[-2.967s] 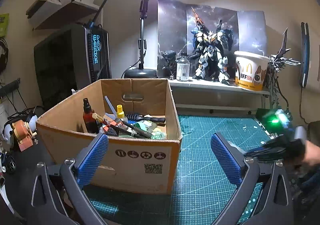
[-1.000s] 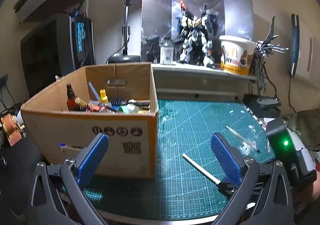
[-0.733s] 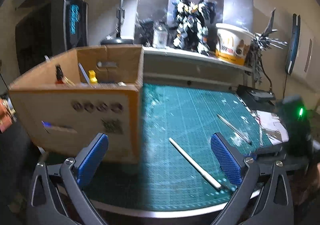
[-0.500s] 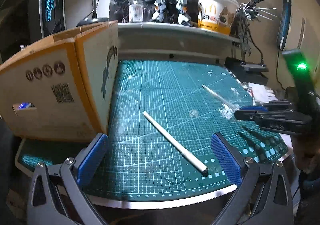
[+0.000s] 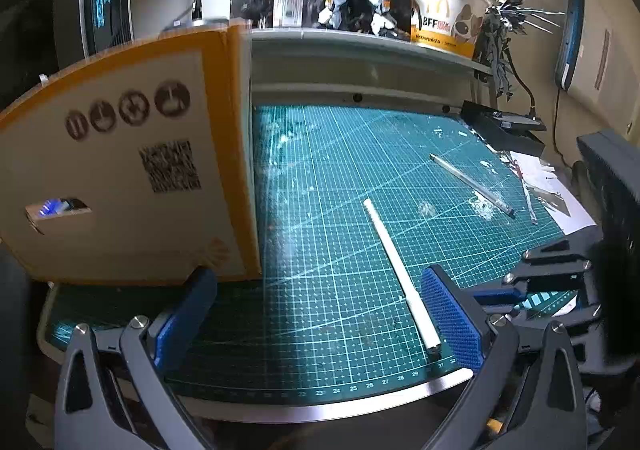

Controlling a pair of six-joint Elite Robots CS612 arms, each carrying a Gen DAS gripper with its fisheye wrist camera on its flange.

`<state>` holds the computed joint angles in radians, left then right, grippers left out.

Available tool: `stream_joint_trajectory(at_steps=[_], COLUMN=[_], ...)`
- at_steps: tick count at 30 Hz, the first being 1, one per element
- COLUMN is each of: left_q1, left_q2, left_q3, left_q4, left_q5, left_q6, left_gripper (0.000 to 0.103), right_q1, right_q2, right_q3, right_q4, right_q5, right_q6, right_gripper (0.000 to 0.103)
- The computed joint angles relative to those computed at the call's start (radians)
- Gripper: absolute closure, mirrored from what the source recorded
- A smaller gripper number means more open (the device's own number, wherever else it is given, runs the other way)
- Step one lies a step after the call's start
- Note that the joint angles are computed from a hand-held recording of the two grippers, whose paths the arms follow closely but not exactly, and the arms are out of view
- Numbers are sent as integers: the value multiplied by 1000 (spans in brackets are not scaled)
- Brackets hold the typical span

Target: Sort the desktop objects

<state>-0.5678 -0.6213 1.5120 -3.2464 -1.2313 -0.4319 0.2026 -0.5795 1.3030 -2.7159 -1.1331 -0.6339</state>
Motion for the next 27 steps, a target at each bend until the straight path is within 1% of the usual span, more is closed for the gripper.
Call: stream_joint_trajectory(at_steps=[2, 3, 5, 7, 8, 10, 11, 12, 13, 14, 17, 18, 19, 20, 21, 22, 23, 24, 27], left_q1=[2, 1, -1, 2, 3, 4, 5, 9, 11, 7, 3, 1, -2, -5, -7, -10, -11, -7, 3], left_q2=[3, 5, 13, 29, 38, 57, 65, 73, 80, 82, 88, 90, 91, 92, 93, 94, 94, 93, 84], left_q3=[-6, -10, -28, -59, -72, -108, -123, -140, -155, -155, -176, -181, -186, -188, -192, -195, -198, -197, -189], left_q4=[3, 5, 21, 28, 22, 51, 68, 95, 123, 110, 149, 156, 163, 172, 184, 196, 205, 206, 214], left_q5=[-20, -26, -33, -70, -89, -116, -132, -164, -185, -164, -154, -137, -118, -92, -66, -41, -24, -36, -74], left_q6=[-3, -2, 1, -1, 5, 18, 16, 7, -4, 3, 17, 19, 21, 25, 24, 23, 22, 20, 28], left_gripper=[0, 0, 0, 2, 5, 18, 22, 29, 32, 32, 35, 41, 53, 60, 77, 88, 91, 96, 96], right_q1=[-14, -23, -34, -51, -61, -70, -73, -75, -81, -87, -97, -98, -99, -99, -100, -100, -99, -98, -102], right_q2=[7, 9, 12, 14, 16, 21, 23, 26, 26, 26, 21, 20, 21, 21, 21, 21, 20, 20, 18], right_q3=[-19, -26, -34, -46, -52, -65, -72, -79, -81, -81, -72, -71, -71, -71, -71, -70, -67, -65, -60], right_q4=[30, 29, 13, 22, 14, -19, -35, -49, -64, -78, -103, -101, -96, -91, -86, -84, -82, -81, -75], right_q5=[35, 45, 28, 32, 30, -10, -33, -57, -62, -58, -49, -47, -44, -42, -40, -40, -41, -42, -40], right_q6=[35, 65, 102, 130, 161, 212, 234, 255, 275, 295, 318, 319, 319, 320, 320, 317, 313, 308, 304], right_gripper=[93, 93, 93, 91, 91, 90, 87, 84, 82, 80, 78, 78, 78, 78, 78, 78, 77, 77, 76])
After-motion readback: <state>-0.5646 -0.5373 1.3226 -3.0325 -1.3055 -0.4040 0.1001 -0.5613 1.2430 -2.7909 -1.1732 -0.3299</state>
